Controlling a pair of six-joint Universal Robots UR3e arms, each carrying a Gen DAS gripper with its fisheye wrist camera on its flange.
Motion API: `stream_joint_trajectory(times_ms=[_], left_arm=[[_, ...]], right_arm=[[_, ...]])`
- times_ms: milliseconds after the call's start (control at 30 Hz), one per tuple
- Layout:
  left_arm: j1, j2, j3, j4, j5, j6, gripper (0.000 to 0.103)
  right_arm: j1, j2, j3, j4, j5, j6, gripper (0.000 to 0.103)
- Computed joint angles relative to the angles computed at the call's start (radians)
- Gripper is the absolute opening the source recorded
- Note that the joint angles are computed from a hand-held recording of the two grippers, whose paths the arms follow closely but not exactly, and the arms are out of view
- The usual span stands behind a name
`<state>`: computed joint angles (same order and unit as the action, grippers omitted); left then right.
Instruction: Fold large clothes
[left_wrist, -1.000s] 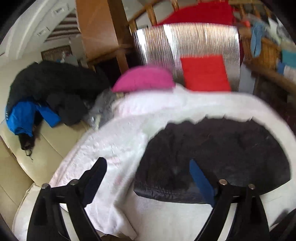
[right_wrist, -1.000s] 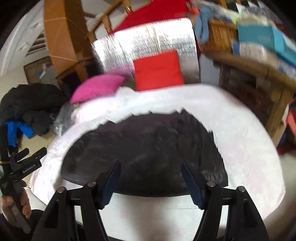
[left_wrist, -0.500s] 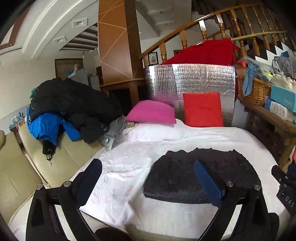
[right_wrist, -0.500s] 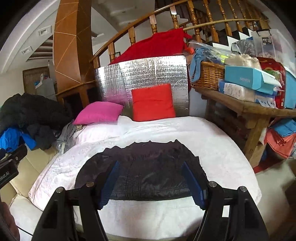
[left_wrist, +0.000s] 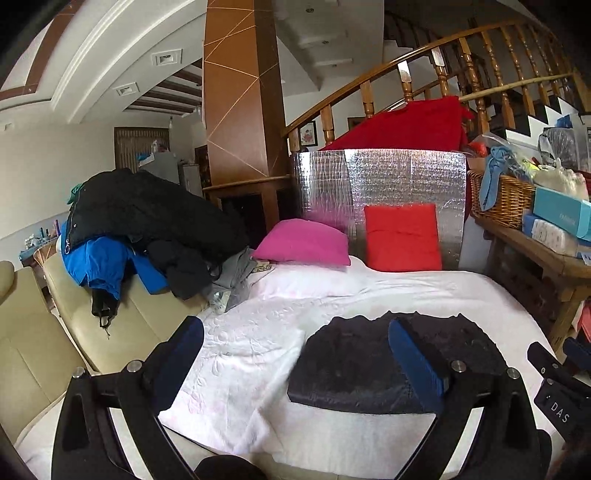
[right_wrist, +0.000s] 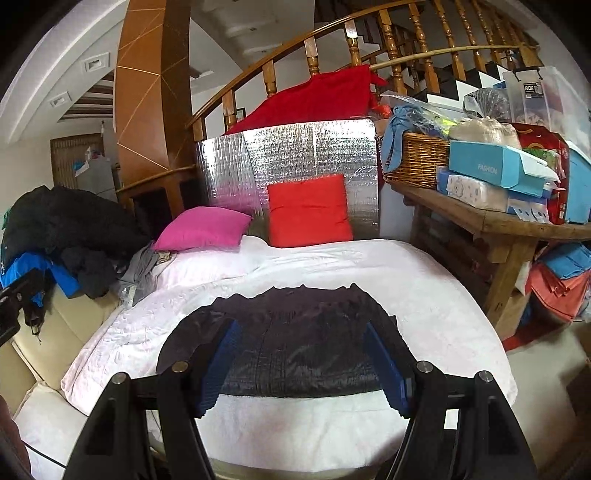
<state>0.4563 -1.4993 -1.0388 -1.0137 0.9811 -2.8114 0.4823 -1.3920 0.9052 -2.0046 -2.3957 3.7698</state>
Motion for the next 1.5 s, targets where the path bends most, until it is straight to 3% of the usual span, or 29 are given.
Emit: stream_joint_trajectory(times_ms=[1500], left_arm=[[0.008,0.005,0.004,-0.025,-0.028,0.018,0.100]], right_arm=[[-0.003,0.025,-0.051,0.032,0.000,-0.005,0.074]])
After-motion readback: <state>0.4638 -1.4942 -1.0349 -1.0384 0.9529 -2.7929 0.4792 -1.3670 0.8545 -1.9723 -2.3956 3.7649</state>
